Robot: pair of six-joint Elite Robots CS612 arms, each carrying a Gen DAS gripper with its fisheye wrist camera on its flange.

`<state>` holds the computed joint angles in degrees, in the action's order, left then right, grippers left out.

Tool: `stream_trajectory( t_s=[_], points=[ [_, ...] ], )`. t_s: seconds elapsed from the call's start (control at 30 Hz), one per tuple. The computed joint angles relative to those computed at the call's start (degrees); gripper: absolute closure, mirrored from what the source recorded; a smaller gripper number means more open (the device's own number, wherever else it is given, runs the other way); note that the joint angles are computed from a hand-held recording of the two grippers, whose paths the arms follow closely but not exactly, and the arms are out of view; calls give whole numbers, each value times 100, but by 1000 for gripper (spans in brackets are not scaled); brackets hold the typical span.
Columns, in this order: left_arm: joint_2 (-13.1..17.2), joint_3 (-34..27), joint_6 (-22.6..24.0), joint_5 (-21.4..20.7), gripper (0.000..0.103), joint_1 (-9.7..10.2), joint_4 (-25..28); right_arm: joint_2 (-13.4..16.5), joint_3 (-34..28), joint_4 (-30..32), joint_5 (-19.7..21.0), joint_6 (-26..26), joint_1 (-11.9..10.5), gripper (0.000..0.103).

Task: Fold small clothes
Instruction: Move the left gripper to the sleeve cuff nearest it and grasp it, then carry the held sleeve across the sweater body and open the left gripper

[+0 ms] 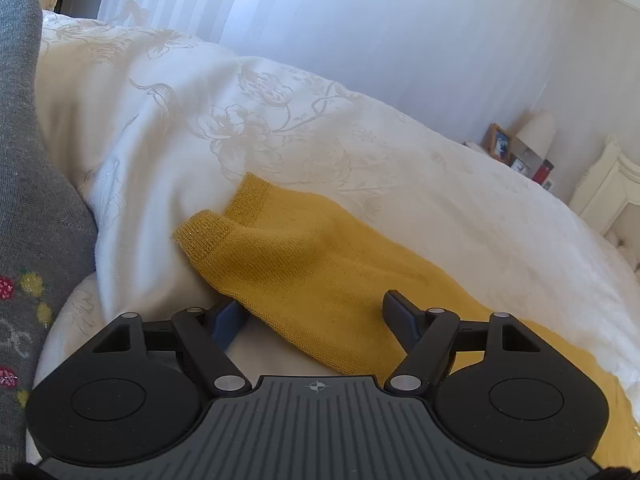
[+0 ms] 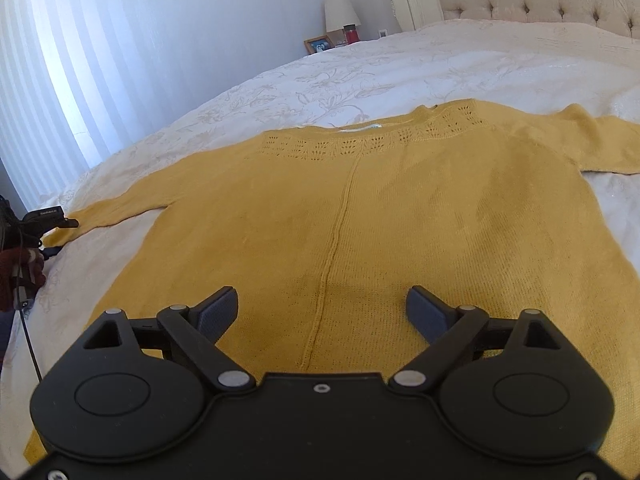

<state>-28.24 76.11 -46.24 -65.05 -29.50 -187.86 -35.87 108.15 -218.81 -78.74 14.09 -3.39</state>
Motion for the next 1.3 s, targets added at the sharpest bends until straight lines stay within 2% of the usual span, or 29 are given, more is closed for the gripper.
stream_trajectory(
  t_s=[0.03, 0.1, 0.17, 0.23, 0.3, 0.37, 0.5, 0.67, 0.77, 0.87, 0.93, 1.03, 1.1, 1.2, 1.3],
  points=[
    [-3, -18, 4, 16, 32, 0, 55, 1, -3, -5, 43, 10, -13, 11],
    [-13, -49, -33, 151, 42, -11, 169, 4, -8, -12, 135, 56, -43, 11],
    [-29, -81, -208, 281, 80, -10, 312, 3, -13, 5, 202, 122, -67, 11],
    [-74, -72, -443, 288, 99, -3, 385, -8, -14, 29, 205, 153, -74, 11],
    [-104, -75, -320, 464, 100, -54, 261, -38, -5, 73, 197, 127, -77, 11],
    [-143, -127, 73, 611, 100, -132, 186, -77, 16, 97, 151, 76, -83, 11],
    [-227, -329, 854, 500, 100, -280, 10, -178, 74, 43, 69, 105, -143, 11],
    [-214, -844, 1933, 72, 100, -533, -182, -361, 138, 55, 63, 211, -288, 11],
    [-92, -1297, 2462, -328, 100, -701, -178, -487, 192, 150, 11, 17, -371, 11],
    [140, -1857, 2630, -783, 100, -850, -55, -558, 237, 158, -160, -382, -425, 11],
    [346, -2269, 2627, -1072, 100, -943, 139, -544, 268, -4, -336, -429, -456, 11],
    [721, -2916, 2732, -1411, 100, -1078, 524, -460, 307, -229, -374, 111, -562, 11],
    [950, -3290, 2739, -1645, 100, -1166, 835, -435, 320, -125, -317, 496, -650, 11],
    [1256, -3753, 2700, -1906, 100, -1295, 1315, -454, 341, 49, -420, 648, -712, 11],
    [1500, -4097, 2917, -1971, 100, -1433, 1722, -473, 379, -46, -532, 747, -773, 11]
  ],
)
